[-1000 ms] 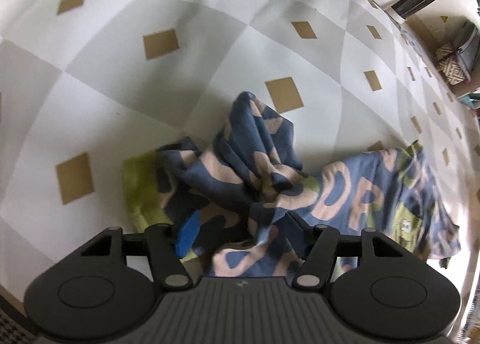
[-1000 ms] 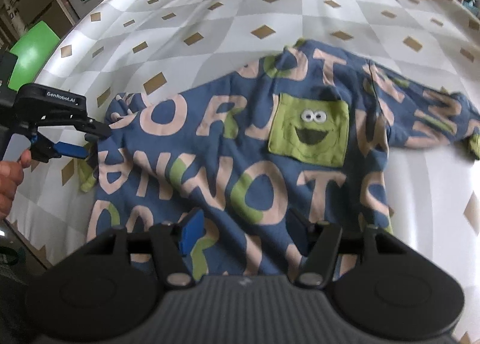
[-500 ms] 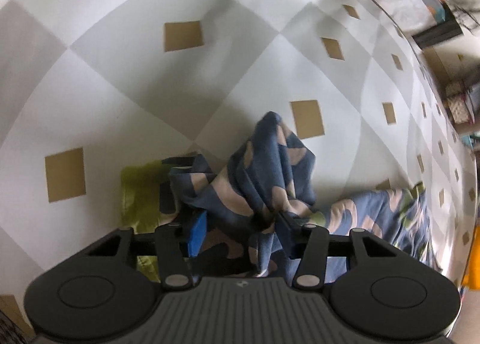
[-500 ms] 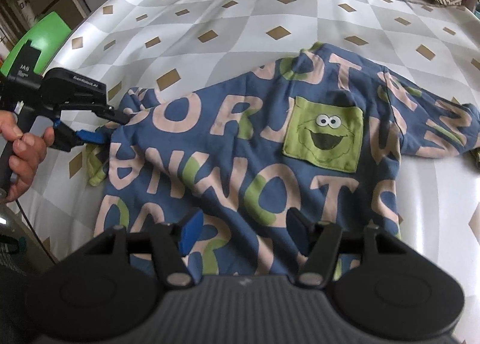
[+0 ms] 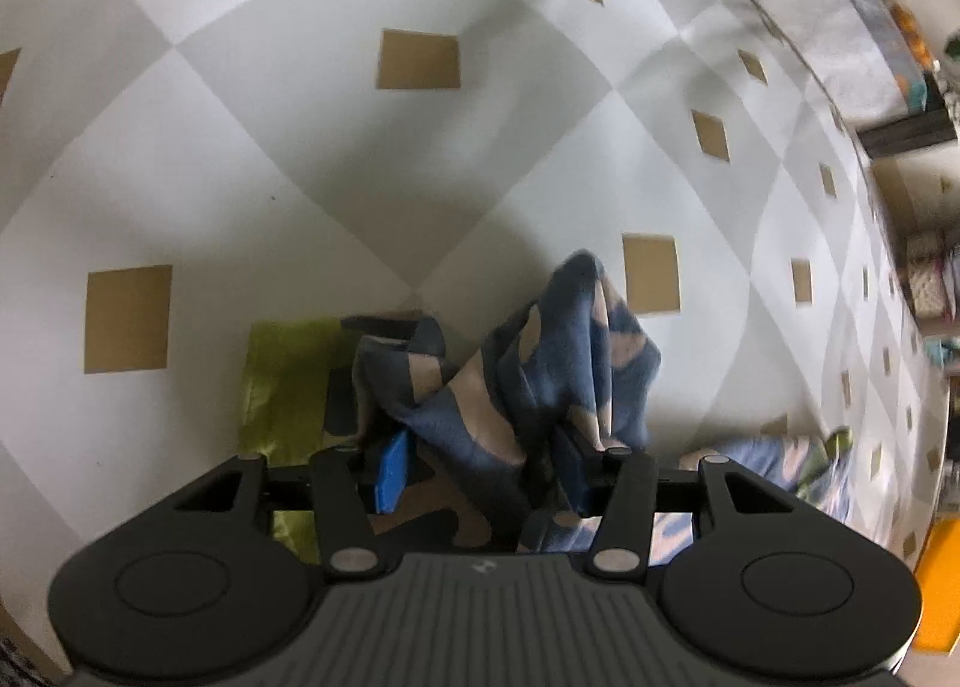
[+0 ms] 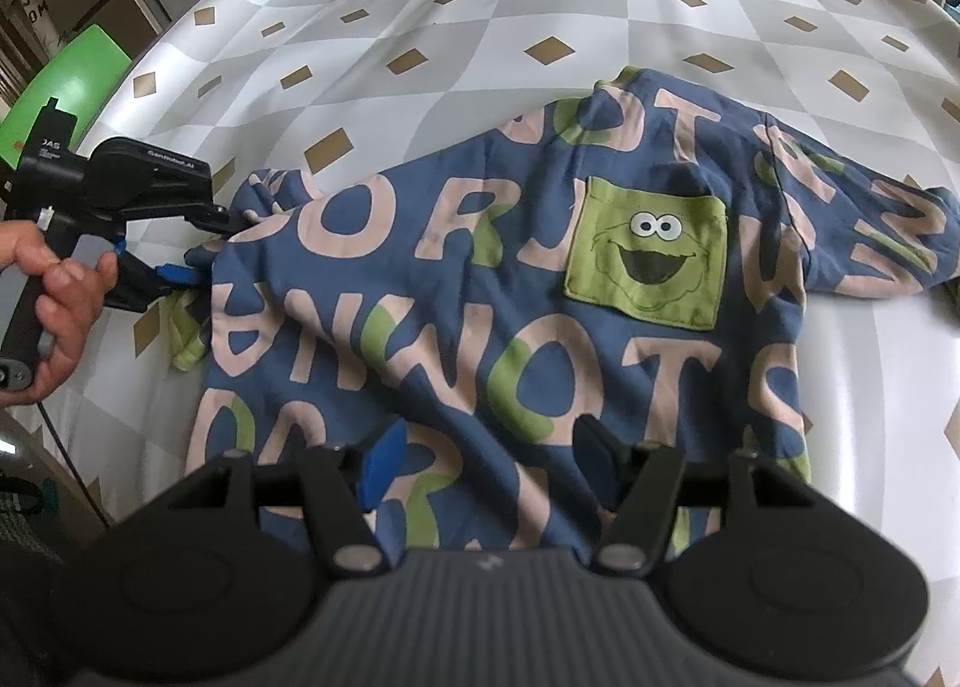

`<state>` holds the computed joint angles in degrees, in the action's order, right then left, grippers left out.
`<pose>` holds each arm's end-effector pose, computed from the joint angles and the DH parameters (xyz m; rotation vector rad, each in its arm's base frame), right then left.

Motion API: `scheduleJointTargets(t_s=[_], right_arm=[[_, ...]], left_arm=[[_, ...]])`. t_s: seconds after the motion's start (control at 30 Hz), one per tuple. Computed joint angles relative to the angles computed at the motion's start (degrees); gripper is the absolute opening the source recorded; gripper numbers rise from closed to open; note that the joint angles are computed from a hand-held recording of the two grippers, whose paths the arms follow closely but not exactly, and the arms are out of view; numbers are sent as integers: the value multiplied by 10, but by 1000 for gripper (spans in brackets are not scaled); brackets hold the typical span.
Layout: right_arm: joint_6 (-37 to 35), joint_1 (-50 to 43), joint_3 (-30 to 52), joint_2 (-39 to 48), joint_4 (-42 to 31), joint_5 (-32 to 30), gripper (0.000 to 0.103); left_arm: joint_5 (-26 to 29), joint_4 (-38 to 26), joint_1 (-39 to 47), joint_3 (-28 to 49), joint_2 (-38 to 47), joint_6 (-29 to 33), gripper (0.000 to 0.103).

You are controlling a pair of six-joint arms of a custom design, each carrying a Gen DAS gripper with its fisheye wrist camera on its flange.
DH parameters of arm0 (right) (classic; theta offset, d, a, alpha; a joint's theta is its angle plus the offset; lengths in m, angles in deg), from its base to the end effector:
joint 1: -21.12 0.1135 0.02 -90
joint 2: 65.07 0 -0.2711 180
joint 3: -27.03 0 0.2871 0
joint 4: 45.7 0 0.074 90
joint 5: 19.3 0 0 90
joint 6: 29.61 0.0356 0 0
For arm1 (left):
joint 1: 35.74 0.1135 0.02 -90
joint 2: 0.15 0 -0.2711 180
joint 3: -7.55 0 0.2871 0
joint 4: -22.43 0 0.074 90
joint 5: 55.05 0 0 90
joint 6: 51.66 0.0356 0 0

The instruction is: Fold clothes

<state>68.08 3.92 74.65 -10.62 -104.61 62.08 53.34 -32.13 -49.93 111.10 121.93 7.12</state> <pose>0.1853 -0.0518 0.2004 0.5399 2.6495 0.1549 0.4505 -0.1255 0.1488 -0.3645 2.9110 -0.6062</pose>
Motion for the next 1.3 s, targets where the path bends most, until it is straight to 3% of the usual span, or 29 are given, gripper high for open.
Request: scheduleJointTargets(t_s=[0.03,0.13,0.3,0.43,0.5,0.67,0.77,0.83,1.0,1.17,1.3], right_arm=[[0,0,0,2,0,2,59],[3,-4,0,9,2,4,59],[3,-3,-1,14,8,2,59],[1,-2,-1,22,13,7,59],[2,-7,-1,25,14,5,59],[-6,-14,0,23,14,1,59],[-13,-17,0,22,11,-2,59],[-13,-16,0,22,10,0,59],[-9,-13,2,24,9,2,59],[-10,-15,3,24,6,1,59],[-11,-14,3,26,8,1,59]], left_arm=[[-5,4,-2,-1,-1,-1,41],[-20,10,-9,-3,-3,5,17],[-28,53,-9,-36,-29,-15,9],[-60,102,-15,-72,-76,-20,8],[-98,130,-25,-93,-112,3,8],[-281,275,-74,-180,-215,133,5],[-264,238,-61,-161,-204,125,5],[-250,171,-50,-126,-173,94,5],[-262,135,-41,-97,-147,78,5],[-328,112,-24,-74,-134,42,6],[-350,83,1,-57,-120,1,6]])
